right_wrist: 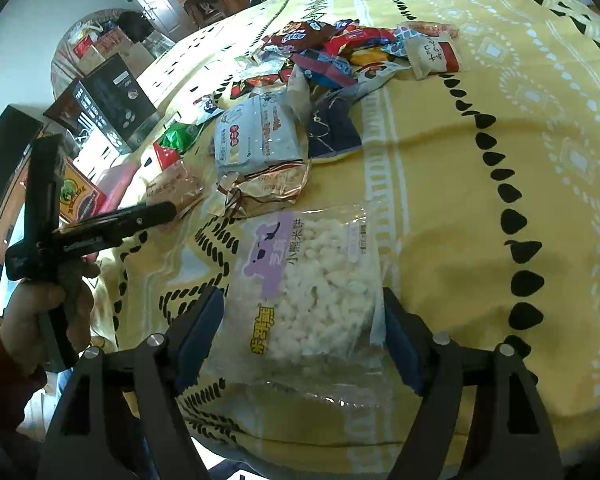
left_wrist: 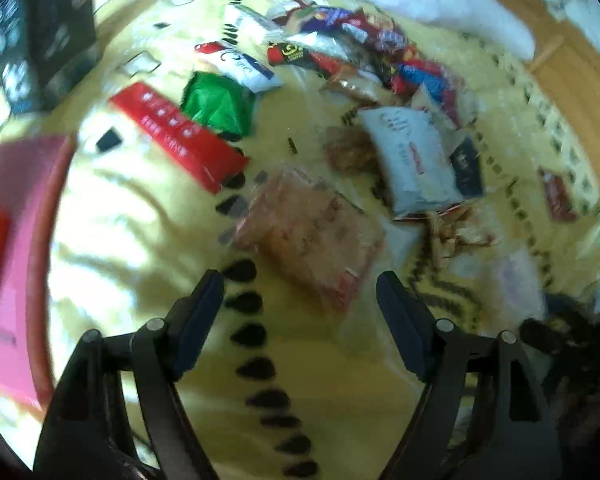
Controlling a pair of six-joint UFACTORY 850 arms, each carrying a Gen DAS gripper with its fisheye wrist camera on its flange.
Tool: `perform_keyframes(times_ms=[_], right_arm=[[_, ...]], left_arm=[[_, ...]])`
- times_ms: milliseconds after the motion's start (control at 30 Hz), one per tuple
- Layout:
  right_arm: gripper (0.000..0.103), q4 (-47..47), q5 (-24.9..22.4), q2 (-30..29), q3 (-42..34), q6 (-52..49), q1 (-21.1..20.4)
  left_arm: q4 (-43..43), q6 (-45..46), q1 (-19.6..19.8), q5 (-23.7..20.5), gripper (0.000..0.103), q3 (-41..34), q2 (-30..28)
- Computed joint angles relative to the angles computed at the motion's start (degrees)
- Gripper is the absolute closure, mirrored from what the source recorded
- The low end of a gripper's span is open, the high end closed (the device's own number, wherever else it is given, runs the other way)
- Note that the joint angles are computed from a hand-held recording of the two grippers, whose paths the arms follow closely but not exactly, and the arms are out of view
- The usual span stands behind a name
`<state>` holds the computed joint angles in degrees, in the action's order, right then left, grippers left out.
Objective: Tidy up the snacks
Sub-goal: 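Grasp the white puffed-rice bag with the purple label using the right tool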
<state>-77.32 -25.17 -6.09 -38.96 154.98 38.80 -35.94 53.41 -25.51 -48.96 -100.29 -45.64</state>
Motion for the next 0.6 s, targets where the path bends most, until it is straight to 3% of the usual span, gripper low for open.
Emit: perform_keyframes(times_ms=[100, 233, 267, 367, 400, 467, 600], right_arm=[[0.023, -0.08, -0.12, 0.44, 0.40, -0.37, -0.08], [0.023, -2.05, 0.45, 0.65, 1.10, 3.15, -0.15], [0.023, -1.52, 0.12, 0.79, 1.11, 2.90, 0.08], [0.022, 0.22, -0.27, 1.07, 1.08, 1.48, 0.50], [0.022, 0.72, -0.36, 1.09, 1.02, 1.00, 0.56], [0.022, 1.06, -0.90, 1.26, 1.05, 0.98, 0.79], [0.020, -0.28, -0.71, 0.88, 1.05, 2.41, 0.71]], left_arm=[[-0.76, -1.16, 0.50, -3.07, 0.023, -1.55, -1.24], [-0.88, -4.93, -0.12, -7.03, 0.023, -11.82, -7.94], [-0.44, -6.55, -0.32, -6.37, 0.023, -14.80, -9.63], [9.68, -14.96, -1.98, 5.63, 0.023, -16.84, -10.12], [11.76, -17.90, -1.99, 6.71, 0.023, -18.43, -10.82], [8.71, -18.13, -1.04, 4.19, 0.023, -19.62, -10.80], [5.23, -15.09, -0.27, 0.68, 0.023, -12.87, -6.32]])
